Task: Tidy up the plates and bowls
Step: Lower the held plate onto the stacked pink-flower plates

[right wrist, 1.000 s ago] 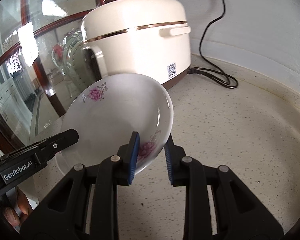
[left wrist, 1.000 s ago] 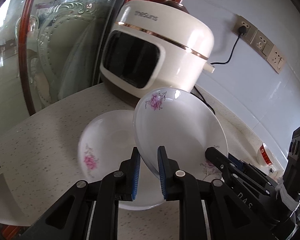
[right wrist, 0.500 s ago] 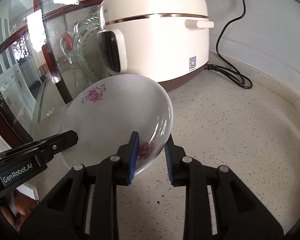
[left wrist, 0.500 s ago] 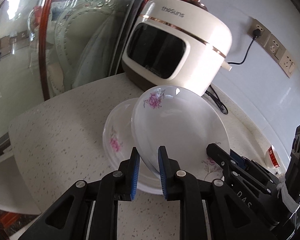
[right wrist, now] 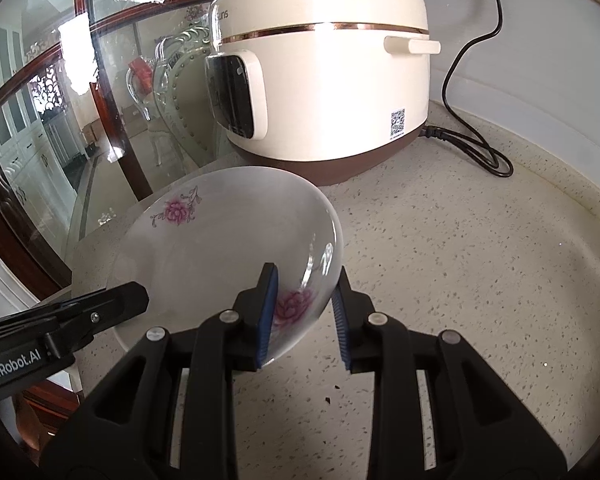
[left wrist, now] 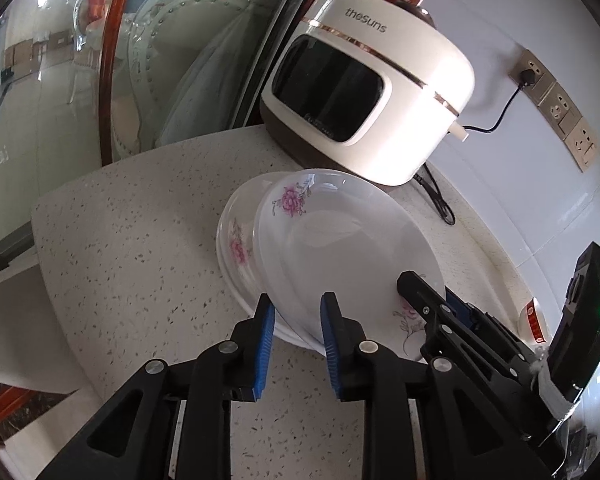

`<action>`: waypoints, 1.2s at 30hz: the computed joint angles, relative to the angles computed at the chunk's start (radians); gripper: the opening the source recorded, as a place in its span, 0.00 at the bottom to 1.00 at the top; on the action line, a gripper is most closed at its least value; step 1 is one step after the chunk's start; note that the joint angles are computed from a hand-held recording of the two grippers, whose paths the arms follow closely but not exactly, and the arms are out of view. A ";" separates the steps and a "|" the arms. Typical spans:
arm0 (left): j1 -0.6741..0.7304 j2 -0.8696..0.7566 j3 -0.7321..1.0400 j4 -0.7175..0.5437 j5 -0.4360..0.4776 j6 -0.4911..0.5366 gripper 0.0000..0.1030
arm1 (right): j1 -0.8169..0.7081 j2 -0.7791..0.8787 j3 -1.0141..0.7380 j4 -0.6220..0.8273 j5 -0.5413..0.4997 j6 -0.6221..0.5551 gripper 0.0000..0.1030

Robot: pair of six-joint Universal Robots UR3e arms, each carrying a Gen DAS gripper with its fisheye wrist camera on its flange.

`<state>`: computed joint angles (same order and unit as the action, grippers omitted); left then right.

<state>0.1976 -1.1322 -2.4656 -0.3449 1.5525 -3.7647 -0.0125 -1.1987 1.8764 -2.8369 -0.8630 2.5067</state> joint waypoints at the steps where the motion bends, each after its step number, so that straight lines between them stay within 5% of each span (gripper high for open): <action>1: 0.003 0.006 -0.002 -0.009 -0.002 -0.003 0.24 | 0.002 -0.001 0.001 -0.001 -0.002 -0.002 0.31; 15: 0.020 0.023 0.002 -0.045 -0.016 -0.023 0.26 | 0.032 0.009 0.005 -0.039 -0.029 -0.011 0.39; 27: -0.030 -0.072 0.019 0.034 0.071 -0.029 0.27 | 0.044 0.027 -0.011 -0.022 -0.043 -0.016 0.43; 36: -0.077 -0.138 0.032 0.094 0.155 -0.030 0.27 | 0.058 0.027 -0.003 -0.046 -0.058 -0.021 0.60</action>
